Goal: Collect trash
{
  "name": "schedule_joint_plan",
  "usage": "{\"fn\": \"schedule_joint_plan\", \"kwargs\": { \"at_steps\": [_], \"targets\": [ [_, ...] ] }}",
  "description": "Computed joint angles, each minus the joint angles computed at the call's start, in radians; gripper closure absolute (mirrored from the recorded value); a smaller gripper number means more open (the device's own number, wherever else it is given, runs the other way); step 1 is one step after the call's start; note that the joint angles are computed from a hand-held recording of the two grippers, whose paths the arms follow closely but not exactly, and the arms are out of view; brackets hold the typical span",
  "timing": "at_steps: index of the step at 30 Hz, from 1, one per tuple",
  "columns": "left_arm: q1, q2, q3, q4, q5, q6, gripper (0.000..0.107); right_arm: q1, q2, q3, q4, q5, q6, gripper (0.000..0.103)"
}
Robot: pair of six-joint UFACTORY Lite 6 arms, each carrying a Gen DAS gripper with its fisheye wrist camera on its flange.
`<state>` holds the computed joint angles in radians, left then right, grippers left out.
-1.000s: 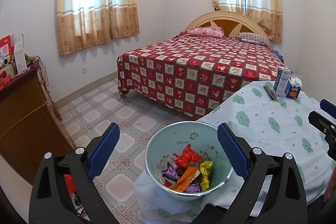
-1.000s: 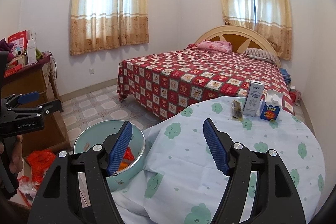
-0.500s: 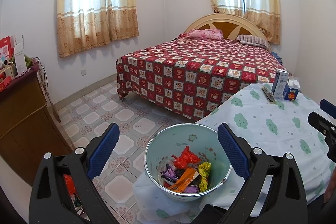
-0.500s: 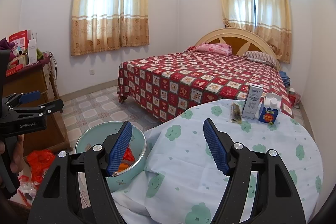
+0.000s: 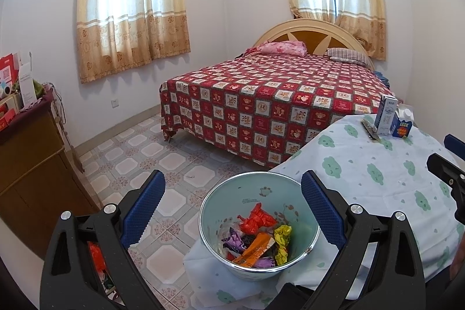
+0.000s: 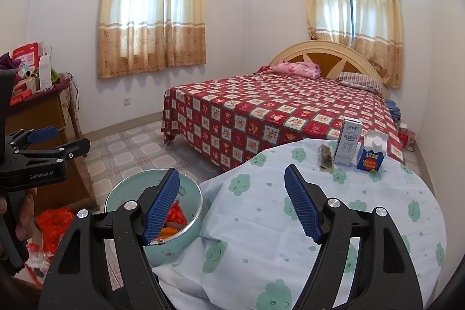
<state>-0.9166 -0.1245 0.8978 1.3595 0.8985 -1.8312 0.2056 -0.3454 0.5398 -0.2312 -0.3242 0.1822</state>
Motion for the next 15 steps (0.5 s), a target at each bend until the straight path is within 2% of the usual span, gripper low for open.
{"fn": "schedule_joint_plan", "kwargs": {
  "at_steps": [15],
  "targets": [
    [-0.015,0.01,-0.013,0.017,-0.008,-0.001,0.014,-0.017,-0.016,-0.019,-0.003,-0.012,-0.001,0.024]
  ]
}}
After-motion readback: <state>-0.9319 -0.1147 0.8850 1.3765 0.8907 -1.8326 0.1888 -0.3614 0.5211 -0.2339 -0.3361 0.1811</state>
